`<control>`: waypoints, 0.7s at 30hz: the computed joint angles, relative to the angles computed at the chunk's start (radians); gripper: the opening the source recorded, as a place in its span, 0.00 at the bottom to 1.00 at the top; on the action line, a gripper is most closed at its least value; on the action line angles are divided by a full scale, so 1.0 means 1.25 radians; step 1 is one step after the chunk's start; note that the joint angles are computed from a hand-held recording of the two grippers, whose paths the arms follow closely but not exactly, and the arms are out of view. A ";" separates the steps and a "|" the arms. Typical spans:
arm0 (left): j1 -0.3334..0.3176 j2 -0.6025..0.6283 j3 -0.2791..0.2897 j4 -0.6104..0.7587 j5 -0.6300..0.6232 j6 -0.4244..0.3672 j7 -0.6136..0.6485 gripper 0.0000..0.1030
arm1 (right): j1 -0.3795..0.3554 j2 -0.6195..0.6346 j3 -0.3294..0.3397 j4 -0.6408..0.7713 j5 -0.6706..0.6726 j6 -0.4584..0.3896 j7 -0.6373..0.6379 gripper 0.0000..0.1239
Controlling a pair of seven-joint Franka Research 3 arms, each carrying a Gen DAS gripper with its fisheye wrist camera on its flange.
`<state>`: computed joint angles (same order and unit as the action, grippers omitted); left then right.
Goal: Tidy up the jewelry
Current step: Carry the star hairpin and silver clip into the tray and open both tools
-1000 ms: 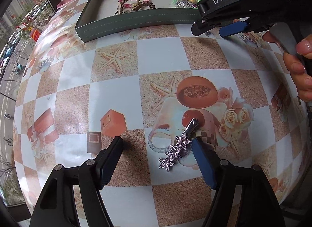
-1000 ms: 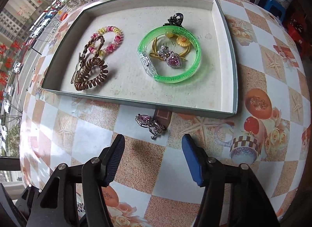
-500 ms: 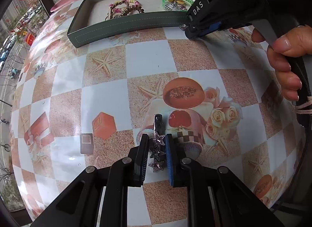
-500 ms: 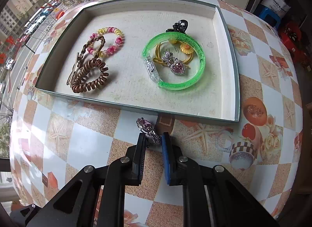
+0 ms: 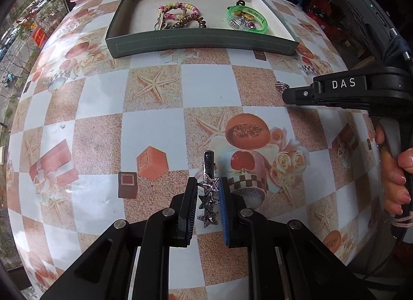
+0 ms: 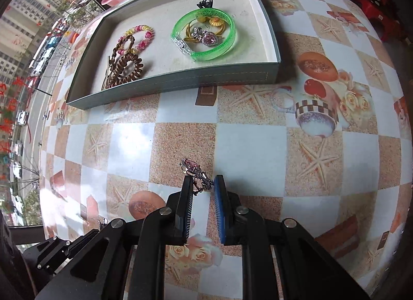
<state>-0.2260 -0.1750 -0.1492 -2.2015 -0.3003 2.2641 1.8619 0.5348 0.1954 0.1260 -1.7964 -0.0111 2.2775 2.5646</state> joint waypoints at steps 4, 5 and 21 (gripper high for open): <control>0.004 -0.007 0.007 0.003 -0.001 0.000 0.030 0.29 | 0.010 -0.035 0.009 -0.037 0.007 0.007 0.045 0.14; 0.004 -0.012 0.008 0.000 -0.003 0.001 0.037 0.29 | 0.012 -0.043 0.011 -0.046 0.007 0.008 0.059 0.14; 0.031 -0.017 0.041 0.022 -0.062 -0.008 0.161 0.29 | 0.053 -0.037 0.030 0.014 -0.074 -0.050 0.236 0.14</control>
